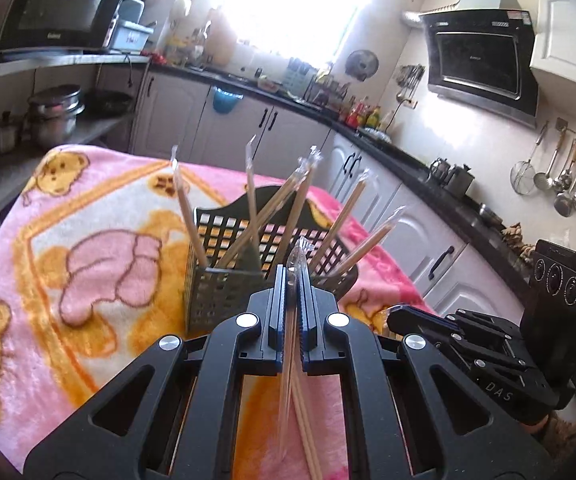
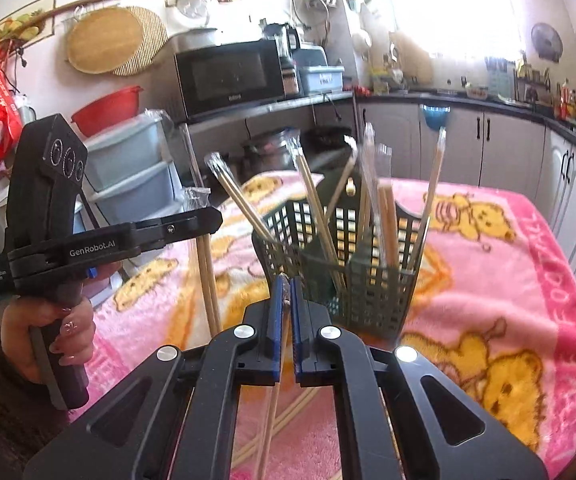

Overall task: Organize utensils
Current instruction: 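Lift both held chopsticks upright and carry them above the green caddy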

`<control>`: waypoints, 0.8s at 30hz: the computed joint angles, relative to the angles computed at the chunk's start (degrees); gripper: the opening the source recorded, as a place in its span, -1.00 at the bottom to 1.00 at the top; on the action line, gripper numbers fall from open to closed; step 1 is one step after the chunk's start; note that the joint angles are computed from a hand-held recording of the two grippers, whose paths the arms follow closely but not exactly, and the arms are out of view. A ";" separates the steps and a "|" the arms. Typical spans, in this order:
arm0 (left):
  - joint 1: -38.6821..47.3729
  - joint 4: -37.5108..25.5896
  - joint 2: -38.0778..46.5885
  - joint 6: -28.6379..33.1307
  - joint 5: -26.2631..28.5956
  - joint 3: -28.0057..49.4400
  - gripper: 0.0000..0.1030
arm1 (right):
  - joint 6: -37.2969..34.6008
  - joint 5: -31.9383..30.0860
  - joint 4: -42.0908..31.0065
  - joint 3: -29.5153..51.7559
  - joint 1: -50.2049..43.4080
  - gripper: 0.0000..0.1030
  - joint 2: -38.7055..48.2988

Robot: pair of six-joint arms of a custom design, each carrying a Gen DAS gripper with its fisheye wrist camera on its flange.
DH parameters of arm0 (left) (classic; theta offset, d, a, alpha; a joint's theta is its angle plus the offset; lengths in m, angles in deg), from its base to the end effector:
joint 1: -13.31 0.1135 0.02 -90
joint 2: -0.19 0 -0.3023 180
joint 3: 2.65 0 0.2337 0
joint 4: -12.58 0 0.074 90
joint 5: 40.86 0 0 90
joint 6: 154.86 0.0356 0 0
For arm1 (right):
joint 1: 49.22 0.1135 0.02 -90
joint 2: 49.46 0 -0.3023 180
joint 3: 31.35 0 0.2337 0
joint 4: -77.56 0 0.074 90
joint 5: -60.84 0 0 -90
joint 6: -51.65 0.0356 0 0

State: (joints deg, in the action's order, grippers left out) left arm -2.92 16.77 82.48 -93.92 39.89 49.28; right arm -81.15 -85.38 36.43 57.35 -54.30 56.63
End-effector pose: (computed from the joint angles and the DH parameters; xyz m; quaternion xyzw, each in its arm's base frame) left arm 0.2695 -0.0725 0.2468 -0.1369 0.8360 -0.1397 0.5127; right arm 0.3769 -0.0038 0.2541 -0.3954 0.7621 0.3174 0.4027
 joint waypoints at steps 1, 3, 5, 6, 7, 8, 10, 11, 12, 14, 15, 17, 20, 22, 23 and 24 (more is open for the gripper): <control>-0.23 0.04 -0.29 0.03 -0.26 -0.01 -0.95 | -0.44 -0.62 -0.34 0.04 -0.61 -0.92 -0.17; -0.67 -0.27 -1.36 0.09 -0.68 0.22 -0.95 | 0.05 -2.12 -0.54 0.46 -1.48 -0.93 -0.49; -1.04 -0.35 -1.92 0.29 -1.19 0.53 -0.95 | 1.13 -3.41 0.24 0.62 -2.16 -0.93 -0.95; -1.05 -0.26 -2.20 0.42 -1.21 0.61 -0.95 | 1.33 -3.97 0.51 0.61 -2.59 -0.93 -1.09; -1.16 -0.15 -2.40 0.53 -1.35 0.71 -0.95 | 2.28 -4.64 1.49 0.47 -3.01 -0.93 -1.42; -1.44 -0.46 -2.82 0.75 -1.75 1.09 -0.95 | 3.10 -5.27 2.34 0.41 -3.36 -0.93 -1.71; -1.55 -0.53 -3.24 0.88 -2.14 1.47 -0.95 | 4.82 -6.19 4.28 -0.04 -3.93 -0.93 -2.30; -1.60 -0.63 -3.46 1.02 -2.29 1.81 -0.95 | 5.43 -6.57 4.92 -0.01 -4.10 -0.93 -2.39; -1.78 -0.75 -3.66 1.17 -2.62 2.10 -0.95 | 6.15 -7.02 5.53 0.12 -4.29 -0.93 -2.58; -1.99 -1.00 -3.96 1.61 -3.17 2.96 -0.95 | 7.70 -7.60 7.07 0.01 -4.38 -0.94 -2.90; -2.10 -1.16 -4.12 1.73 -3.38 3.37 -0.95 | 8.25 -7.71 7.61 0.06 -4.32 -0.94 -2.93; -2.09 -1.12 -4.25 2.05 -3.61 4.09 -0.95 | 9.32 -8.28 8.55 0.24 -4.46 -0.94 -3.05; -2.04 -1.29 -4.57 2.53 -3.95 5.19 -0.95 | 10.35 -8.93 9.07 0.74 -4.41 -0.94 -3.42; -1.81 -1.21 -4.64 2.72 -4.04 5.71 -0.95 | 11.15 -9.25 9.70 0.73 -4.27 -0.94 -3.84; -1.63 -1.29 -4.71 2.94 -4.07 6.21 -0.95 | 11.49 -9.46 9.84 0.89 -4.17 -0.94 -3.99; -1.49 -1.33 -4.68 3.16 -4.18 6.58 -0.95 | 12.01 -9.64 10.20 1.00 -4.03 -0.94 -4.17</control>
